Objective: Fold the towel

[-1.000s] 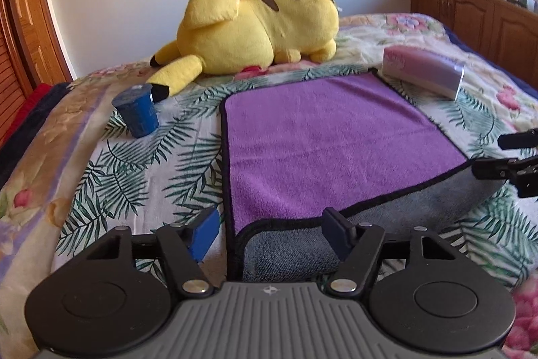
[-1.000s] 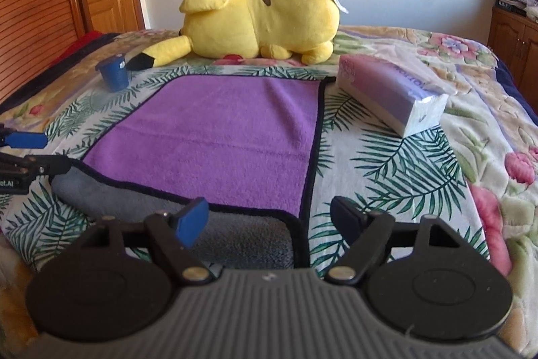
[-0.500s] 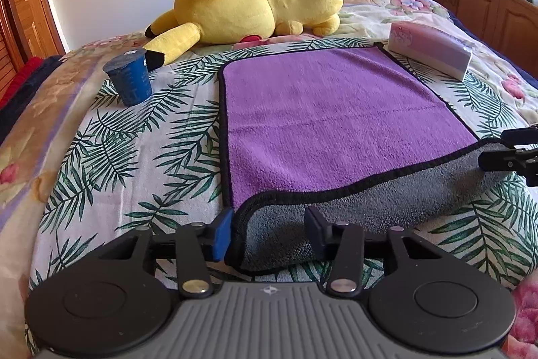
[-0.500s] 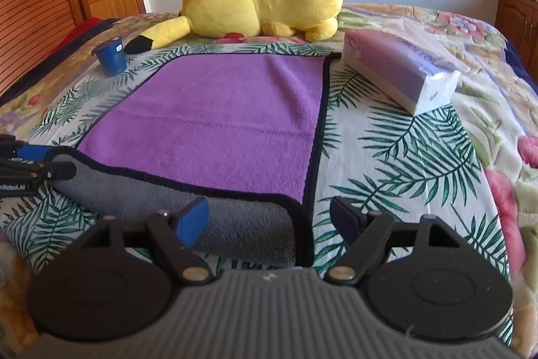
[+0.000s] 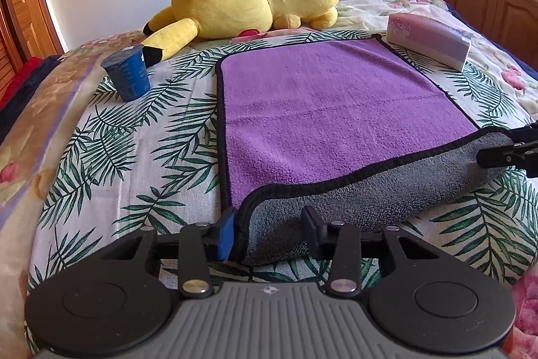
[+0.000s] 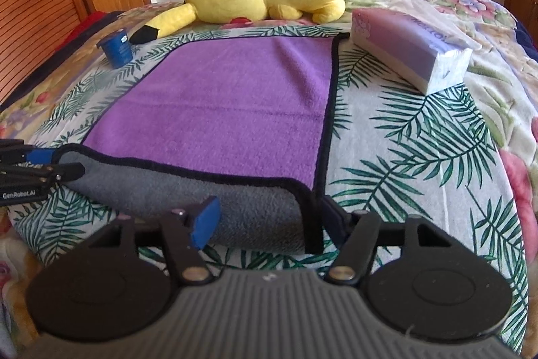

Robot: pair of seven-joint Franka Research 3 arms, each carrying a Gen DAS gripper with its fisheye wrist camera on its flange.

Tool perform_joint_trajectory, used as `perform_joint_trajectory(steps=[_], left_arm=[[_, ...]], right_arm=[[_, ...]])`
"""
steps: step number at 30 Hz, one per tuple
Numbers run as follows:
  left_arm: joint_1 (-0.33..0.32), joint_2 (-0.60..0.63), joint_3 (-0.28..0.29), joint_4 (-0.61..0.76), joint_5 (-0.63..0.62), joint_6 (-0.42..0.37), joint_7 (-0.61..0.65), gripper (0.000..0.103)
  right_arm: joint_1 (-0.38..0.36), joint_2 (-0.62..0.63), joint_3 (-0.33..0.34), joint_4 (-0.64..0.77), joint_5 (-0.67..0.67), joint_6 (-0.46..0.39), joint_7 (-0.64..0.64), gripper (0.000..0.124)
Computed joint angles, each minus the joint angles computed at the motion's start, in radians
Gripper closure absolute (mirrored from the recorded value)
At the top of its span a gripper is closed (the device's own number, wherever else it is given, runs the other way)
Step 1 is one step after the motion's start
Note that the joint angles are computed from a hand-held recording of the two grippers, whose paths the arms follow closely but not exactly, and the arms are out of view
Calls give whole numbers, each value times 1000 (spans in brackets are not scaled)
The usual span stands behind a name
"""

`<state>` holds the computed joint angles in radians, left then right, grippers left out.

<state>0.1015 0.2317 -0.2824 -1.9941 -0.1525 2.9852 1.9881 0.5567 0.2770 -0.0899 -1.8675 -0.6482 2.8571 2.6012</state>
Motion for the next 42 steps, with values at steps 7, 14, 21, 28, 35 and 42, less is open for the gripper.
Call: perform_joint_trajectory(steps=[7, 14, 21, 28, 35, 42], left_arm=[[17, -6, -25, -6, -43, 4, 44, 98], [13, -8, -21, -9, -55, 7, 59, 103], [1, -3, -4, -7, -25, 2, 38, 103], [35, -1, -43, -9, -86, 3, 85, 103], [57, -11, -75, -11, -161, 17, 142, 103], [82, -31, -117, -14, -292, 45, 260, 103]], right_arm=[[-5, -1, 5, -4, 28, 12, -35, 70], [-4, -7, 2, -7, 38, 12, -58, 89], [-19, -3, 21, -3, 76, -7, -110, 102], [-7, 0, 9, -1, 67, -6, -123, 107], [3, -5, -8, -6, 29, 14, -89, 119], [19, -13, -36, -10, -59, 46, 4, 119]])
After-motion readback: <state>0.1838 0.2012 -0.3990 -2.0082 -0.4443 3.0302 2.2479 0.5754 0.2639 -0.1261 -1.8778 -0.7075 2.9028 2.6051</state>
